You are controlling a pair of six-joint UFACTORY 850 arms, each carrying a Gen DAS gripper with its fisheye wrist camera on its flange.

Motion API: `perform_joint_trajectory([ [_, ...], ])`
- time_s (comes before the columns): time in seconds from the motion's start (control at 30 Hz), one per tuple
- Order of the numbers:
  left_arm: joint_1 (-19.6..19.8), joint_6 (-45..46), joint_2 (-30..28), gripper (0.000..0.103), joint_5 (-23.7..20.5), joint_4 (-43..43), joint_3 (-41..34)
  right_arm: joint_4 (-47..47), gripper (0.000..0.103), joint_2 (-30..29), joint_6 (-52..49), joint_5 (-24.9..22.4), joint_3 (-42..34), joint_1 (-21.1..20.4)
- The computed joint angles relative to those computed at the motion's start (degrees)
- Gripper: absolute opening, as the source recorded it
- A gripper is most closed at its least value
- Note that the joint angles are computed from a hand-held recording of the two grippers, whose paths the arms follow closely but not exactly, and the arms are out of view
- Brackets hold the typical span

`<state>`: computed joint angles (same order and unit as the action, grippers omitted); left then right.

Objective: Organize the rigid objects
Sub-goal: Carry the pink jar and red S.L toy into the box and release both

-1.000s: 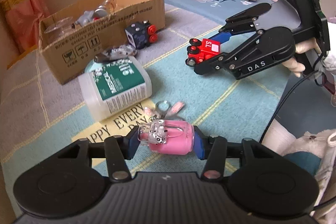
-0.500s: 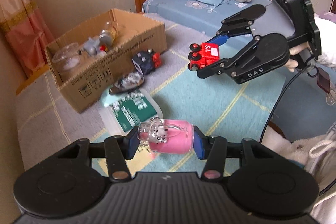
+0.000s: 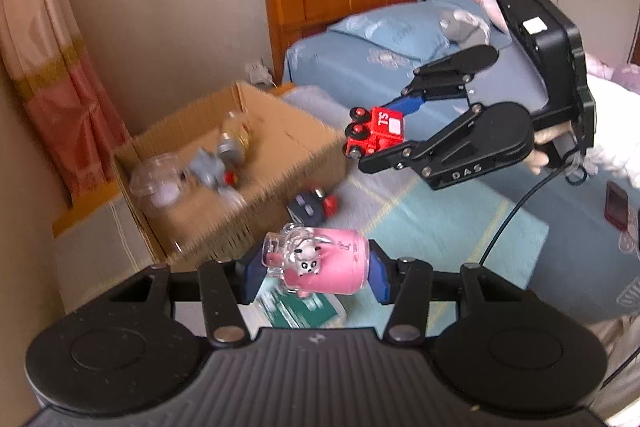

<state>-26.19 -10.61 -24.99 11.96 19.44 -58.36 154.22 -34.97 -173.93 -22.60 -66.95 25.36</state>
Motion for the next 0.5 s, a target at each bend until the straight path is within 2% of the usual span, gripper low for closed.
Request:
perform_joint_trajectory([
  [0.1,0.17,0.8,-0.83,0.05,-0.6,-1.41,-2.21,-0.12,0.056,-1.25,0.44,1.14,-3.23,-0.24],
  [0.27,-0.12,12.82,-2.89,0.05,-1.93,-14.83,-6.14,-5.23,0.056,-4.08,6.3,3.36,-9.18,-0.7],
  [0.5,1.77,17.13,-8.43,0.05,-5.93,-18.71,-15.6,-12.22,0.056,-8.79,15.17,7.85,-16.71,-0.8],
])
